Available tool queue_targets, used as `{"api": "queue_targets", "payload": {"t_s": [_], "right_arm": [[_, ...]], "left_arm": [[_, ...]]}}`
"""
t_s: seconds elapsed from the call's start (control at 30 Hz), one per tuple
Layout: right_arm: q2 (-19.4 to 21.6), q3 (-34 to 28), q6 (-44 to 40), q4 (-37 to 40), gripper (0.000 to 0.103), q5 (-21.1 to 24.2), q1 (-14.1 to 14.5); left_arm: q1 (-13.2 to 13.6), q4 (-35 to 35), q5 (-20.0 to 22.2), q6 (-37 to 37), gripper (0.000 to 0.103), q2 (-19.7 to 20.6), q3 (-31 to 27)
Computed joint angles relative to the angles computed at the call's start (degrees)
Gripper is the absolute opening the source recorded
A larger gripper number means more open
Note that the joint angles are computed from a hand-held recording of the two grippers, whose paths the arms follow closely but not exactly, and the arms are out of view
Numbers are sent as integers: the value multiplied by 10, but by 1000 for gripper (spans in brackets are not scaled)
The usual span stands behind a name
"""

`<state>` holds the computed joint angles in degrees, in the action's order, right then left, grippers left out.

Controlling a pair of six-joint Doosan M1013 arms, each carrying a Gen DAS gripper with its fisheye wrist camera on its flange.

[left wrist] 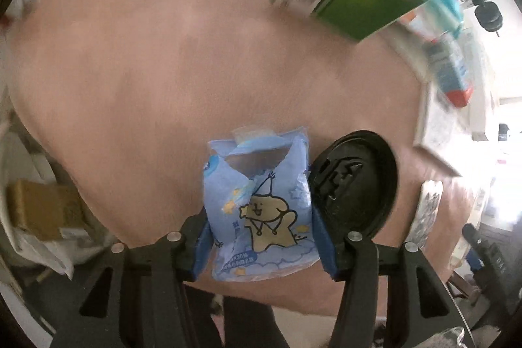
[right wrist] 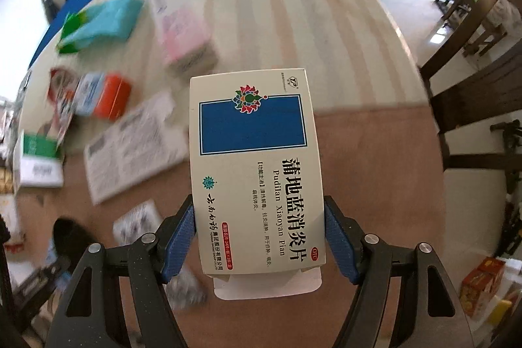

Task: Collect trash
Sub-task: 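Grasp the blue snack bag with the left tool while the right tool grasps the white medicine box, then carry both items over the trash bin and open both tools to drop them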

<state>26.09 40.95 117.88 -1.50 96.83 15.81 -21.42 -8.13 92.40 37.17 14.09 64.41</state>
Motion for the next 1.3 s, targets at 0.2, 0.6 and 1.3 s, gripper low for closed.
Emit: {"api": "queue_targets", "payload": {"t_s": [0.2, 0.6, 1.3], "right_arm": [[-30, 72, 6, 8, 77, 13, 11], [-52, 123, -9, -6, 84, -2, 20], [-77, 160, -22, -52, 74, -38, 71]], "left_arm": [[4, -7, -33, 35, 56, -23, 43], [9, -36, -74, 51, 57, -35, 62], [-37, 127, -1, 88, 56, -29, 20]]}}
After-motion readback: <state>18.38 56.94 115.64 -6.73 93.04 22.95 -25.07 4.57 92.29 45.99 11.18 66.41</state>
